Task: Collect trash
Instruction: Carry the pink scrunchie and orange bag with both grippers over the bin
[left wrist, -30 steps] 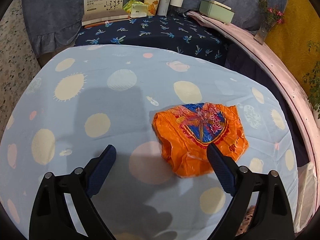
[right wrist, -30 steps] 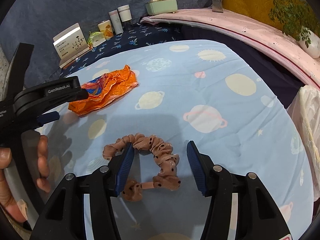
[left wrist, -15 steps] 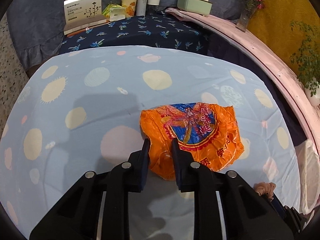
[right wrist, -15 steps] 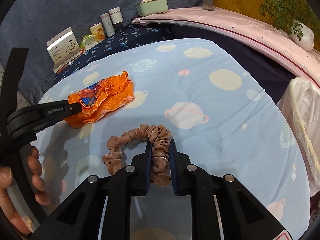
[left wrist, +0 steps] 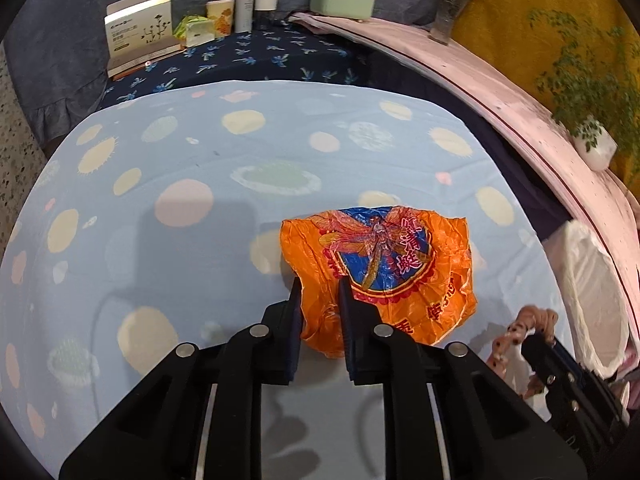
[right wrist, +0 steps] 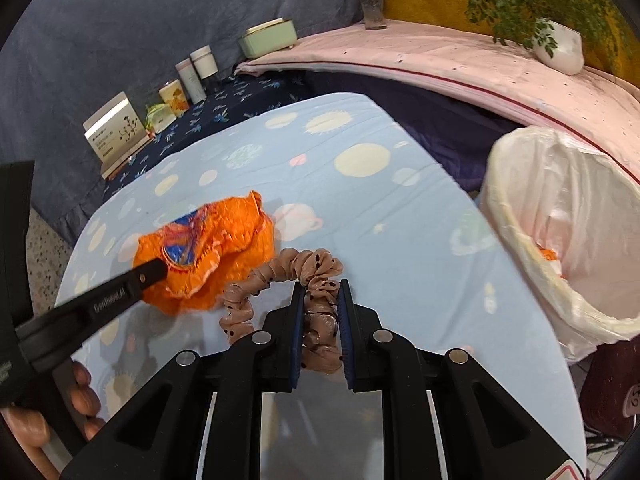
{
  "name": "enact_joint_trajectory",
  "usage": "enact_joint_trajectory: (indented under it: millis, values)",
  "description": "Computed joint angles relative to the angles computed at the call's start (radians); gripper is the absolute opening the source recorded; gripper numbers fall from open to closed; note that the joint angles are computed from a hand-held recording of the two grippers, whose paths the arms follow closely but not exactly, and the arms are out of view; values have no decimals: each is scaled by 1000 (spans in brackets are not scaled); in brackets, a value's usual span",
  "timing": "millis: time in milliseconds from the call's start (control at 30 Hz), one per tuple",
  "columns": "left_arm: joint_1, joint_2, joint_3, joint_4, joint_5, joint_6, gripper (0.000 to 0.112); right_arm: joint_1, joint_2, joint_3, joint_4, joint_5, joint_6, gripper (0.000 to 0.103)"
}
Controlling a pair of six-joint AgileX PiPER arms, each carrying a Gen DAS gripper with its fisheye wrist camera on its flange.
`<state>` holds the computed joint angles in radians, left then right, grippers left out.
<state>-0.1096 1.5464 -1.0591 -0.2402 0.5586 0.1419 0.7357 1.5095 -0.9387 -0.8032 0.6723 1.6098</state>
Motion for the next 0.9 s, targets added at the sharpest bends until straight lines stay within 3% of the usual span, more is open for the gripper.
enact_joint_trajectory:
  millis: [500, 900]
  values:
    - [-266, -183, 99, 177, 30, -265, 12, 34, -301, 196, -46, 117, 85, 15]
    - [-482, -189, 50, 333, 62, -471, 11, -28, -490, 298, -26, 163, 44, 16]
